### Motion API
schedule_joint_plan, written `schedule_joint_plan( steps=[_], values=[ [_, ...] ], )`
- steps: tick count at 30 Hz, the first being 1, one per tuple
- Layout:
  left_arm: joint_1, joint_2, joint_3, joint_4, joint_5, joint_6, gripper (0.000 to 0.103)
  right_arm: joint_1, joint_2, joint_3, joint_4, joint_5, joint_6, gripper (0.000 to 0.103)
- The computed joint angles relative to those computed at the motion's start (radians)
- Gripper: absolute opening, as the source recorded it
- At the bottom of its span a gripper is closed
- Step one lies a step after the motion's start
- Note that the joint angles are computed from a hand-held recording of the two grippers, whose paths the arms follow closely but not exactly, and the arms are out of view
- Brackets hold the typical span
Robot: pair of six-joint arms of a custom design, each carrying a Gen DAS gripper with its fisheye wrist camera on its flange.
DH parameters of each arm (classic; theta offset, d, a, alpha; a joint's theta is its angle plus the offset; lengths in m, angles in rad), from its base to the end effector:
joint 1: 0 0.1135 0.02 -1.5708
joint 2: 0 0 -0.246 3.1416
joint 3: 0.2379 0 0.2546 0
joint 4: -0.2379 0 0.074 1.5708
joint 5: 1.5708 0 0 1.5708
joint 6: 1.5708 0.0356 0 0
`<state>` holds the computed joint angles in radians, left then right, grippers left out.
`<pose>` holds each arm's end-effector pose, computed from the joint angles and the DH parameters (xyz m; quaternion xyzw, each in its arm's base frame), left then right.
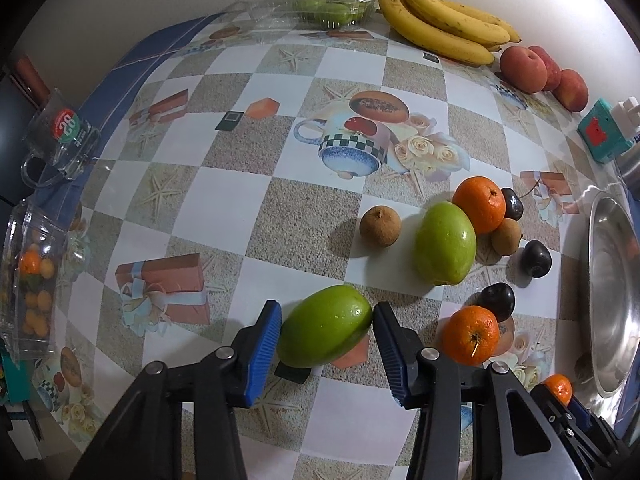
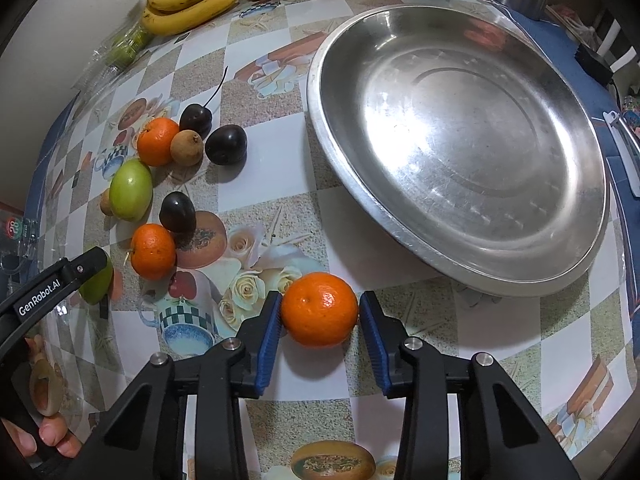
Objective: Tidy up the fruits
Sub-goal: 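Grasp the green mango with the left tool while the right tool grasps a mandarin, then lift the green mango and mandarin and carry both toward the steel bowl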
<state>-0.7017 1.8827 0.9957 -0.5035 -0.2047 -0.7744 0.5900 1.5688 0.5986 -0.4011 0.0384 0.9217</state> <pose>0.2474 -0.1996 0.0866 -0.0452 0.9897 0.0150 0.1347 0.1923 0.1271 0.0819 0.1661 0.9809 0.0544 0.0856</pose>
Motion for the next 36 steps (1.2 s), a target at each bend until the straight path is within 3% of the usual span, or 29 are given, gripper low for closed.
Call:
schedule_joint_plan(
  steps=[27,31,33,36],
  values=[
    [0.038,-0.082,-0.067,0.061,0.042,-0.025,0.038,0.031,-0.075,-0.019,0.048,-0.003,0.011,0.038],
    [0.038,-0.077,-0.068,0.068,0.04,-0.019,0.042,0.028,-0.077,-0.025,0.052,-0.006,0.009,0.038],
    [0.04,-0.065,-0.067,0.068,0.053,-0.017,0.05,0.026,-0.077,-0.026,0.054,-0.01,0.007,0.038],
    [0.036,-0.035,-0.045,0.057,0.051,-0.004,0.054,0.028,-0.082,-0.029,0.055,-0.01,0.006,0.038]
  ],
)
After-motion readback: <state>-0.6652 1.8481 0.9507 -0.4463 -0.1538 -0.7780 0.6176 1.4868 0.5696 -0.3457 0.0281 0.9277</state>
